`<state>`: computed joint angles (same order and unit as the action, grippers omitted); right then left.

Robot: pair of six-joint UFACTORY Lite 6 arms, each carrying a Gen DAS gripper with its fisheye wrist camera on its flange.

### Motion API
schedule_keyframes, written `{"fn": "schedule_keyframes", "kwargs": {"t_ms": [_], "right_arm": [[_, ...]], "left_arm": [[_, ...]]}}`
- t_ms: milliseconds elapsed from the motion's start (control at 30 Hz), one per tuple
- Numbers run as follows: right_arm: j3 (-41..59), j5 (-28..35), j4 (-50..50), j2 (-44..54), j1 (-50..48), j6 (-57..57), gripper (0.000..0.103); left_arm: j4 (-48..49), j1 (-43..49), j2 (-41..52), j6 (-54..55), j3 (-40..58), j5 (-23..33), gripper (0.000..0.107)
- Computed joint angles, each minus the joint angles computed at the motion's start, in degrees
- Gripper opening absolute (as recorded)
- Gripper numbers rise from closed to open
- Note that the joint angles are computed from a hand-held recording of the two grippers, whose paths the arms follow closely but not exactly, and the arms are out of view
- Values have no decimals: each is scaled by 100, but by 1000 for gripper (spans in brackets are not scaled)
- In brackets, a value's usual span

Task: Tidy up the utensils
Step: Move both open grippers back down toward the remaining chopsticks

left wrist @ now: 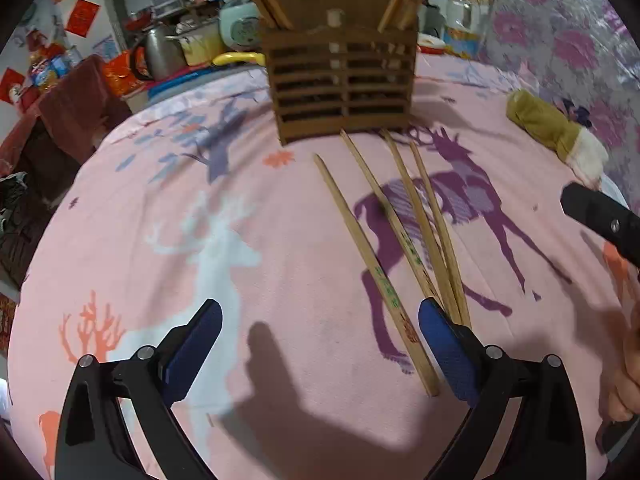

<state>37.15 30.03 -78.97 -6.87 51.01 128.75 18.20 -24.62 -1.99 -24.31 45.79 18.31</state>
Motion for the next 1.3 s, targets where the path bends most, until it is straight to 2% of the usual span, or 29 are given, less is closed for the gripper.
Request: {"fn": "schedule_keyframes", "kwargs": {"t_ms": [200, 333, 433, 600, 700, 833, 933, 1067, 1200, 1267, 1300], "right_arm": [[-66, -318, -86, 36, -192, 97, 94], [-10, -210, -20, 135, -99, 19, 94], [106, -154, 62, 272, -4, -140, 94], [506, -401, 435, 759, 159, -1041, 94], [863, -521, 784, 1185, 434, -1870, 94], [1434, -281, 1178, 1758, 1005, -2944, 94], [1545, -212, 1370, 1851, 1052, -3174, 94], [1599, -527, 2193, 2002, 612, -3821, 90], [1560, 324, 1852, 1972, 704, -3418, 84], [1451, 725, 1891, 1890, 552, -3275, 77], [1383, 731, 1893, 1833, 461, -3230, 73]], "left_arm": [[-598, 75, 475, 630, 242, 129, 97], [583, 306, 496, -718, 292, 280, 97], [801, 676, 577, -1078, 402, 346, 97], [-288, 1139, 643, -3, 576, 322, 97], [-513, 1217, 626, 204, 585, 312, 97], [-1009, 1345, 588, 687, 567, 300, 97], [-942, 1302, 608, 641, 573, 308, 97], [-589, 1149, 576, 341, 523, 307, 97], [-218, 1039, 501, 14, 457, 302, 97], [-214, 1038, 499, 9, 459, 306, 97], [-250, 1042, 496, 38, 458, 307, 97]]}}
